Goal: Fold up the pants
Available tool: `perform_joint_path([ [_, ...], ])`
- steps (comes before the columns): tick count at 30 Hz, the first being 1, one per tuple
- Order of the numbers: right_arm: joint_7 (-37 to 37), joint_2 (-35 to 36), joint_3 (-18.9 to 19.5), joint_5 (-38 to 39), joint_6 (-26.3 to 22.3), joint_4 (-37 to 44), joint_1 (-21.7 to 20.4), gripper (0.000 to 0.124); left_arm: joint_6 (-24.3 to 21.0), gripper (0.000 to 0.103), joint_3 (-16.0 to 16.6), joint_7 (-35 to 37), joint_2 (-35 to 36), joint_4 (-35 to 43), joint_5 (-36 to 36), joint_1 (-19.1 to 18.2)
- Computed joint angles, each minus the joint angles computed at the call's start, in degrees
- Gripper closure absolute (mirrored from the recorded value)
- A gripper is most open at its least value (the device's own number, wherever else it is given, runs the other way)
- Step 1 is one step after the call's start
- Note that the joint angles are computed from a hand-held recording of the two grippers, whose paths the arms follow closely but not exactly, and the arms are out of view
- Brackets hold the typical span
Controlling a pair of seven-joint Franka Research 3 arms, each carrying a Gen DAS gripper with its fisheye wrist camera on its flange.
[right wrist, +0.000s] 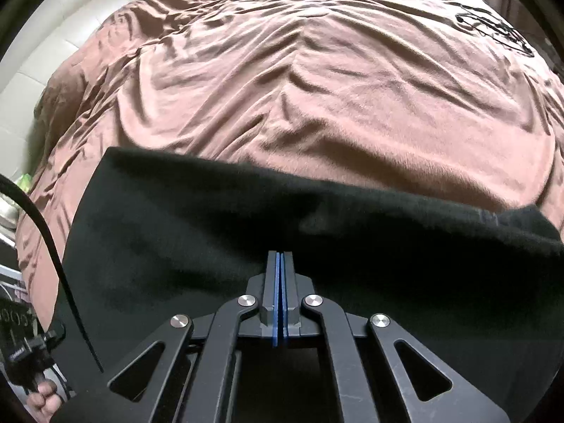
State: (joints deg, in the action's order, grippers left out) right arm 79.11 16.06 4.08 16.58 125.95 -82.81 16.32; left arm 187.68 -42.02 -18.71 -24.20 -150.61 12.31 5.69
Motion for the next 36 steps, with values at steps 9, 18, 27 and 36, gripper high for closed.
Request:
perform_joint_path([
  [9, 0.72, 3.89, -0.6, -4.94, -0.06, 5.34, 1.63, 0.124, 0.18, 0.08, 1.79, 1.27, 1.7, 1.13, 0.01, -1.01],
  [18, -2.42, 0.18, 0.23, -0.92, -3.25, 1.47, -0.13, 0.124, 2.28, 0.08, -0.35, 2.65, 2.38, 2.57, -0.47, 1.94],
  [27, -11.77, -9.68, 0.47, 7.65, -3.57, -11.16, -1.89, 0.124, 0.83, 0.08, -1.02, 6.07, 1.18, 5.76, -0.64, 3.13],
  [36, -16.42, -16.57, -1.18, 14.24, -6.41, -19.56, -2.94, 0.124, 0.68, 0.08, -0.76, 8.69, 2.9, 10.6, 2.29, 3.96],
])
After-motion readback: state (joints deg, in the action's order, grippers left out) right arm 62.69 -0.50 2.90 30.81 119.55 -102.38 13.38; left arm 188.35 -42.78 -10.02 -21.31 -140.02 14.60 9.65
